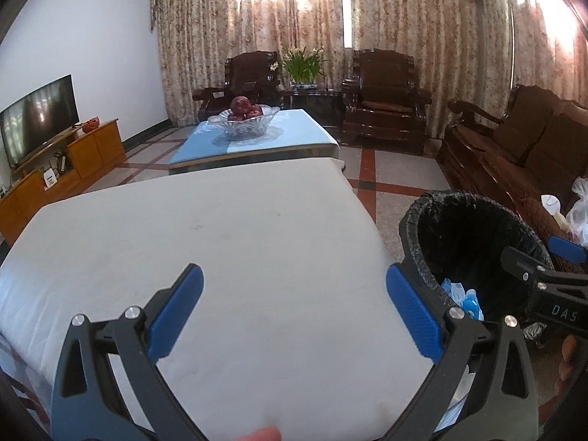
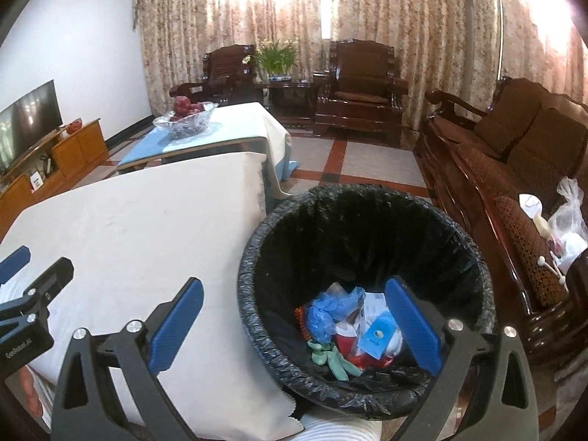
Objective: Collect trash
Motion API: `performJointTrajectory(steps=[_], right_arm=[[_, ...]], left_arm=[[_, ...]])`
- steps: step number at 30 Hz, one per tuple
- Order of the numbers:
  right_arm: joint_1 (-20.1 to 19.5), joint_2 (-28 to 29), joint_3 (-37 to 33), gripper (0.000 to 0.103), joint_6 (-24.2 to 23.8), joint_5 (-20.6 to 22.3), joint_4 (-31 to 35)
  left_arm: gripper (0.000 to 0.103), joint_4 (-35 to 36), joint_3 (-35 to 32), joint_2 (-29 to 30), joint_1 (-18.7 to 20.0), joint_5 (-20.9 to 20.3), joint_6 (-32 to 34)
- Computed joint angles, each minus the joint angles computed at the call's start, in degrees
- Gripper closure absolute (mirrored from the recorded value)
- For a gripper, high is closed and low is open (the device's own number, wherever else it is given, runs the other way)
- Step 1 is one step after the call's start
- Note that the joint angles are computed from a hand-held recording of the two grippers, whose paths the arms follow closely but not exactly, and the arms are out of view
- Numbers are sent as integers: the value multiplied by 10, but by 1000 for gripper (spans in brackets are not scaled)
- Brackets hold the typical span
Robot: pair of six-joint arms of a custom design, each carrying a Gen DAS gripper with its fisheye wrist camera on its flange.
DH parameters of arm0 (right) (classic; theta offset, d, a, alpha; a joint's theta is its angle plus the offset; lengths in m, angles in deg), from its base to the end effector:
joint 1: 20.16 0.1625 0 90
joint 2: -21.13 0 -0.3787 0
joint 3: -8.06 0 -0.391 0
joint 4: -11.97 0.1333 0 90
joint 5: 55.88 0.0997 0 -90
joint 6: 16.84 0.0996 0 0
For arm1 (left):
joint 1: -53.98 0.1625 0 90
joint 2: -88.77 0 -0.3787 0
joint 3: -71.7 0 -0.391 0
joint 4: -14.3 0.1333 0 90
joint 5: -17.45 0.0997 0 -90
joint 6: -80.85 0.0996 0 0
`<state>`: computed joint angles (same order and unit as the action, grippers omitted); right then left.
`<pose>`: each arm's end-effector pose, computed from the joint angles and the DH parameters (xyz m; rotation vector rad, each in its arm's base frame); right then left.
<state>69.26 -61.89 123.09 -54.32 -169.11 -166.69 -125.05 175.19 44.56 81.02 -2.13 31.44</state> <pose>0.0889 -0.5098 0.3641 0.4793 -2.2303 1.0033 -0.3988 -0.4585 0.0404 0.3720 2.0505 -1.1190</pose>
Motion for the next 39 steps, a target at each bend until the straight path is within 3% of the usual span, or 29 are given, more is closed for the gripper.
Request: performJointTrajectory(steps=[12,26,39], right_arm=[[29,-8,8,6,2,-9,6],[35,-3,3,6,3,-19,-3],[41,-7,2,6,2,-21,-10]], left_arm=[[6,56,23,-38,-19,16,-52],[6,124,30,-61,-26,22,-107],[6,131,33,-68,-27,28,-113]])
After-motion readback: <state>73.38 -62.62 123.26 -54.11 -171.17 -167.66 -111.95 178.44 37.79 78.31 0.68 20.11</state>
